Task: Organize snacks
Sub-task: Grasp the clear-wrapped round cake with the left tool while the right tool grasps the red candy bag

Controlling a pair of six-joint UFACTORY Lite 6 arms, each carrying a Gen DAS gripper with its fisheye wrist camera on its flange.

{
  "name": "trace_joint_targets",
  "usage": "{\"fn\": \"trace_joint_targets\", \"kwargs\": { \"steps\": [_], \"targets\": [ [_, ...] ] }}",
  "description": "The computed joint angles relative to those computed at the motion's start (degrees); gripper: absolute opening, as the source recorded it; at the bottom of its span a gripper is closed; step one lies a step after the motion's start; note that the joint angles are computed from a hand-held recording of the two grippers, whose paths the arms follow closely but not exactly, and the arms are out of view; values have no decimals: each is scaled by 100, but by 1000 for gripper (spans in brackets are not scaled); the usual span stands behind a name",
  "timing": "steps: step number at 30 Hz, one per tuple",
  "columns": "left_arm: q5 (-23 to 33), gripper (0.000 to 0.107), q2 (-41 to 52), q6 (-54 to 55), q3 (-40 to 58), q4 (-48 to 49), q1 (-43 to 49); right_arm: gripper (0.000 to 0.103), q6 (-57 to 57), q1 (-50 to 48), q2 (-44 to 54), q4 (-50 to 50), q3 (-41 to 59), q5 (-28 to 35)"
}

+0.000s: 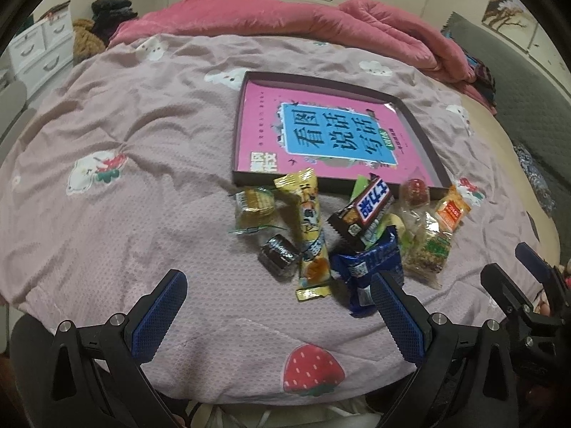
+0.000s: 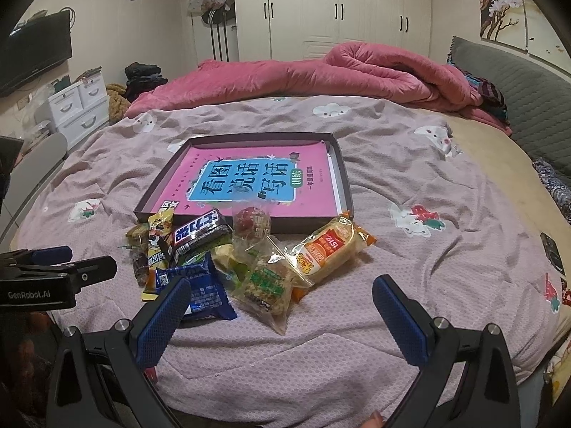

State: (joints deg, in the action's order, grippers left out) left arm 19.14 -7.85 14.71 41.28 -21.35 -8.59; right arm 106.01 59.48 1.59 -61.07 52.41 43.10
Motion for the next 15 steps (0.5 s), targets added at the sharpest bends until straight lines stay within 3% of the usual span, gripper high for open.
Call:
{"fn": "trace_joint_targets", "kwargs": {
  "steps": [15],
  "targets": [
    [149, 102, 1136, 1075, 517, -1029, 563, 103, -121, -363, 234, -131, 127, -454]
  ]
}}
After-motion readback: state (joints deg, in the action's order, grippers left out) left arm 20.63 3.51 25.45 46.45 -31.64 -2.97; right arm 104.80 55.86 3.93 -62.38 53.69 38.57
